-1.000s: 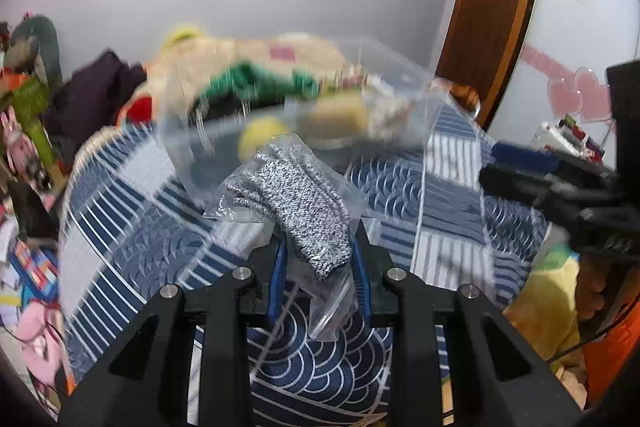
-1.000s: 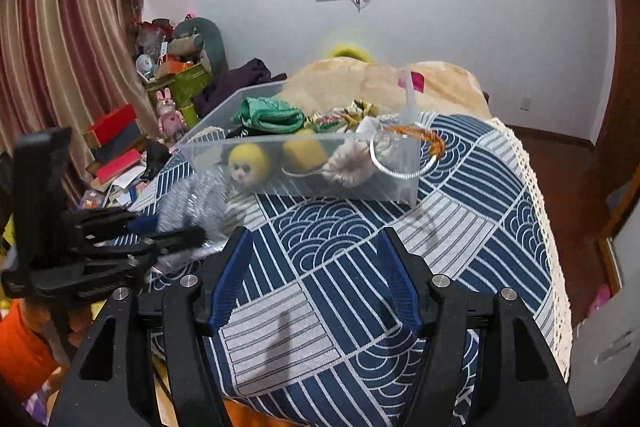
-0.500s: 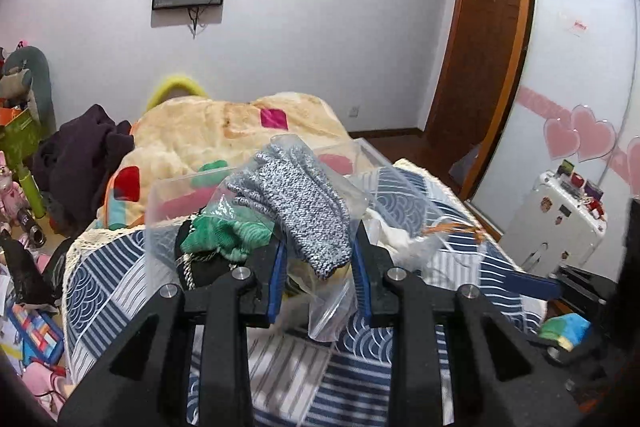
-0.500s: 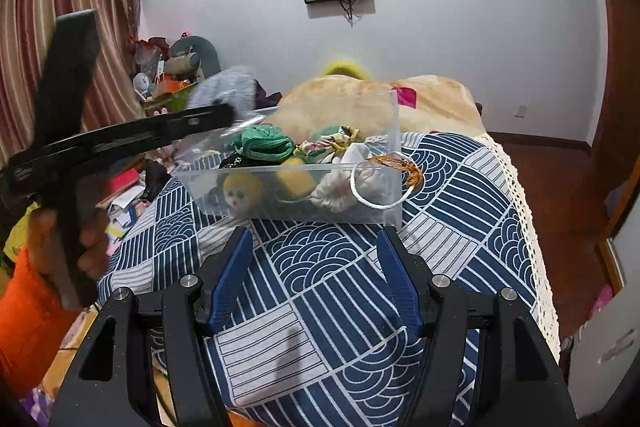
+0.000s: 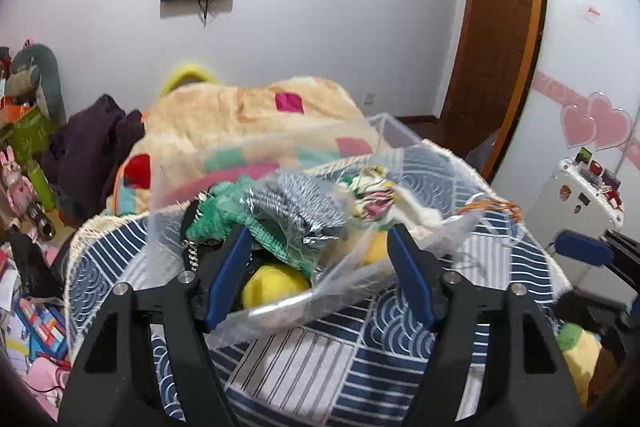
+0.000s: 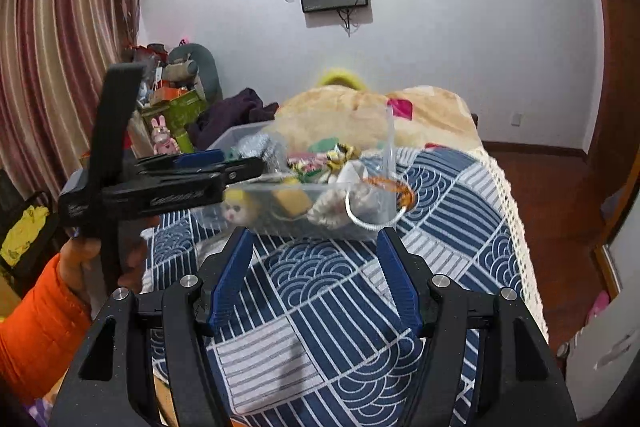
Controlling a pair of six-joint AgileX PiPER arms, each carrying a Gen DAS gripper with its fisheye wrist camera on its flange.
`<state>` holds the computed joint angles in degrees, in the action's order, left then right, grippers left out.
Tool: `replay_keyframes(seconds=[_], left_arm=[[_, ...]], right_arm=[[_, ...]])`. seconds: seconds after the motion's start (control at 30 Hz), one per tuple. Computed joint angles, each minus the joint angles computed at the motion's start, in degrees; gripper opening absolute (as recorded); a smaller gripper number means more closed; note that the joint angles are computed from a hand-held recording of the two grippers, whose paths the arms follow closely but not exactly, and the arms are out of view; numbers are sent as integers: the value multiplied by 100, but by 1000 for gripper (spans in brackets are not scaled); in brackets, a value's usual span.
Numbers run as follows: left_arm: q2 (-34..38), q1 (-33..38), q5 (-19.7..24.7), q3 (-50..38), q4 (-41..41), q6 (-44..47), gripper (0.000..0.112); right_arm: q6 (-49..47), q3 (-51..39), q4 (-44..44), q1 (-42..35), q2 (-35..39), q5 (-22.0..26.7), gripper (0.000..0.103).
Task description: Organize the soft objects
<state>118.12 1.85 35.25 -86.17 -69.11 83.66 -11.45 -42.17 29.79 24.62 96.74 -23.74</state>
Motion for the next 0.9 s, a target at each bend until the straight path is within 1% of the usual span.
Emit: replay_keyframes(seconds=[0.07,0.2,0.27,0.4,0.43,0.47,0.57,0.67,0.7,0.77,0.83,0.9], left_arm=[[-372,146,133,411,-417,437,73],[-1127,426,295,1245,-1234,1374,79],[-1516,595,436,1670,-1628,1835,84],[-2141,916,765,2282,-2083,2354,92],[-2271,992,851,2400,-2151,2414,93],[-2404,1089,956,2519,-2213,2448,94],[-2616,1289,1188,2721,-2297,2458,95],[-2732,1446,1378,2875,-2331,2471,101],[-2776,1473,1386,2951,-2384,2528,101],[-2829,1506,1404,3077,-2464,2644,102],[-2838,1542,1467,3168,-2500,2714,102],[-2852,1547,1472,3238,-2532,2784,102]], right_arm=[[-224,50,236,99,-174,-91,61],[-715,125,706,306,-458,-286,62],[-1023,196,1018,473,-643,-463,65],[-1486,304,1489,781,-902,-797,68],[-1581,327,1579,849,-962,-873,69],[-1731,359,1740,957,-1047,-993,73],[-1913,433,1990,1183,-1147,-1357,83],[-1999,467,2091,1296,-1226,-1537,85],[-2024,463,2145,1349,-1211,-1608,88],[-2046,486,2244,1464,-1188,-1858,99],[-2028,473,2254,1519,-1114,-2025,102],[-2076,429,2277,1536,-1055,-2014,102]])
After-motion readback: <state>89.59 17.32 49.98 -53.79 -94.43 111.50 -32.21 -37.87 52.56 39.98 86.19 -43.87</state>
